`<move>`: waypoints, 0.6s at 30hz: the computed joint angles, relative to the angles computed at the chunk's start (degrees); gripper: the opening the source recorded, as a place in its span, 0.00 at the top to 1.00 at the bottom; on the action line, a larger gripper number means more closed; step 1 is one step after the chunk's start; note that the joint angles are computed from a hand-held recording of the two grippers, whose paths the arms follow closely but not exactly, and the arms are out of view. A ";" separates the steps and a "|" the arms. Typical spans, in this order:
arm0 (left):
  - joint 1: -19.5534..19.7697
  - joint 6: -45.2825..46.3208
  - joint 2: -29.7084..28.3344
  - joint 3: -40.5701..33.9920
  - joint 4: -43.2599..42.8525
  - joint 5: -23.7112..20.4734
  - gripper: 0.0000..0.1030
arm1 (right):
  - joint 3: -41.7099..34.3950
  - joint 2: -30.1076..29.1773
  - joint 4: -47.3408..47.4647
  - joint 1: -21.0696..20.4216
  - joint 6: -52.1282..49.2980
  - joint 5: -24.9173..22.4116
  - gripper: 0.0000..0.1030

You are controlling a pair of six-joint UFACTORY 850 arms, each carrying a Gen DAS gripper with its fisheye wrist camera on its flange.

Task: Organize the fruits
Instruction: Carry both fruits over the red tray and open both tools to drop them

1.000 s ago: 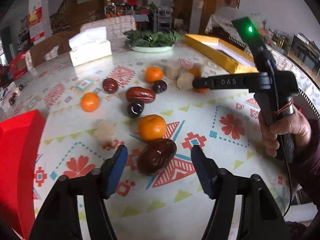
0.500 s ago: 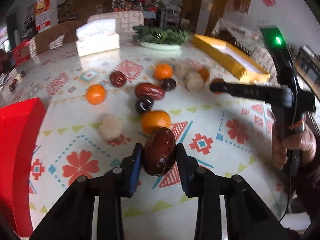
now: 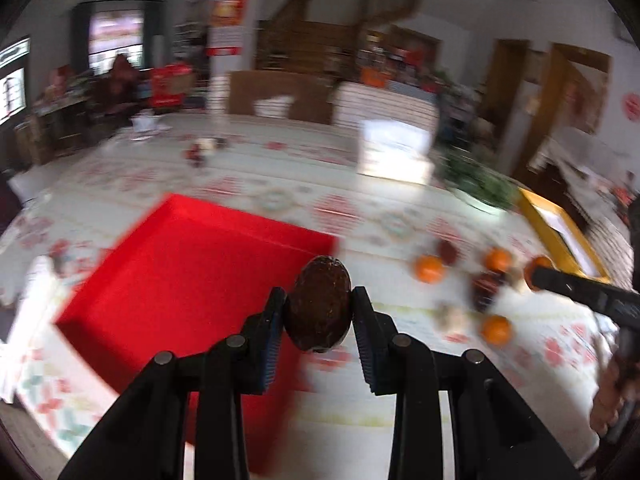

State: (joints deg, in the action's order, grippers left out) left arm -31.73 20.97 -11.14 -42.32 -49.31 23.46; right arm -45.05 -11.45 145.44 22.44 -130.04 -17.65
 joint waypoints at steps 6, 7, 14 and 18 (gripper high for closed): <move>6.78 5.79 -0.23 0.95 -7.96 -0.25 0.69 | -12.20 -9.63 -20.66 8.10 20.38 -0.69 0.66; 7.97 4.08 -0.84 0.91 -6.71 -0.98 0.69 | -14.21 -11.45 -22.79 9.44 22.11 -0.30 0.66; 13.84 -16.76 -2.55 2.98 11.76 -3.93 0.69 | -28.88 -24.86 -46.73 15.53 46.59 1.95 0.66; 15.38 -22.62 -2.88 3.55 17.16 -3.35 0.68 | -32.78 -28.22 -55.83 16.78 54.86 3.79 0.64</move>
State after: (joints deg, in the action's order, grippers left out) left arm -16.36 -1.65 -14.01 -38.77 -32.15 20.11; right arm -77.83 -39.68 89.61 39.22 -75.17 -13.86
